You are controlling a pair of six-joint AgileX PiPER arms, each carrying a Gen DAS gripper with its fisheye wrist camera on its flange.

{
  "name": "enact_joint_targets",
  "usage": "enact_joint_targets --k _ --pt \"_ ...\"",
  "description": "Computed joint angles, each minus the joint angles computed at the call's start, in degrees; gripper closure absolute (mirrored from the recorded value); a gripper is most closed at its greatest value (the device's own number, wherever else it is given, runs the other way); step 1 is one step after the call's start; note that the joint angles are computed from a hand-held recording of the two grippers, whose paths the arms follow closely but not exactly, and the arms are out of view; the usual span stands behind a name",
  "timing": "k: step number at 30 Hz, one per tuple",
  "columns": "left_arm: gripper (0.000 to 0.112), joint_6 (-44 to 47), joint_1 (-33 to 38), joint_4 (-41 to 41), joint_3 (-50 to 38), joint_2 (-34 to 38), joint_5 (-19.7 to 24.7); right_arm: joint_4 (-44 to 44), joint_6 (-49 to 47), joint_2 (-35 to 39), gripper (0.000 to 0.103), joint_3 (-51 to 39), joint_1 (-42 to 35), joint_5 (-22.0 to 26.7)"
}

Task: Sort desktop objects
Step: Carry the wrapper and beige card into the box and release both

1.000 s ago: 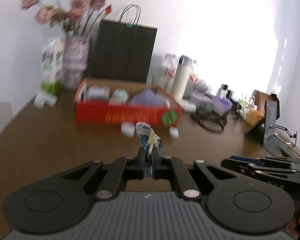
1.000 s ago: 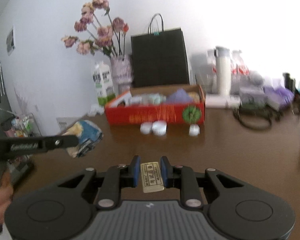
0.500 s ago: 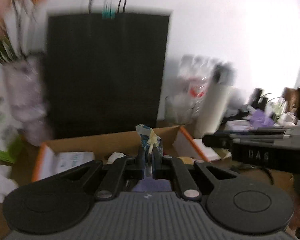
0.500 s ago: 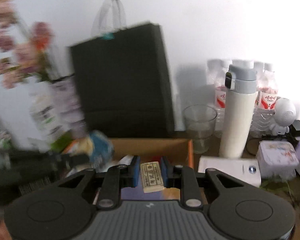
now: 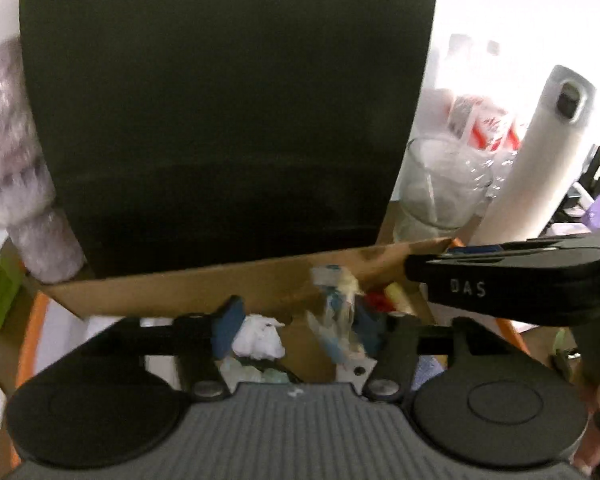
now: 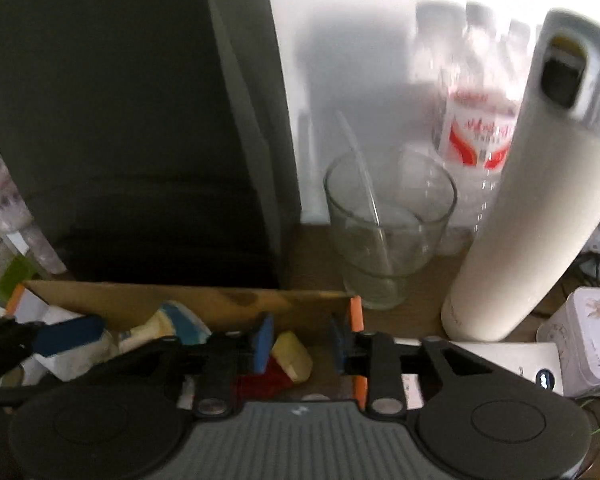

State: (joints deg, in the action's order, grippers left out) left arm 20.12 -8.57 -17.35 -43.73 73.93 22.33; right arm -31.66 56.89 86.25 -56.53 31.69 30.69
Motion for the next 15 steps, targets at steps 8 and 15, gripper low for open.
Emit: enact_joint_targets --k 8,15 --pt "0.009 4.7 10.3 -4.8 -2.4 -5.6 15.8 -4.2 7.2 -6.1 0.031 -2.4 10.8 11.6" --pt "0.009 -7.5 5.6 8.7 -1.2 -15.2 23.1 -5.8 11.9 -12.7 0.030 -2.2 22.3 24.4"
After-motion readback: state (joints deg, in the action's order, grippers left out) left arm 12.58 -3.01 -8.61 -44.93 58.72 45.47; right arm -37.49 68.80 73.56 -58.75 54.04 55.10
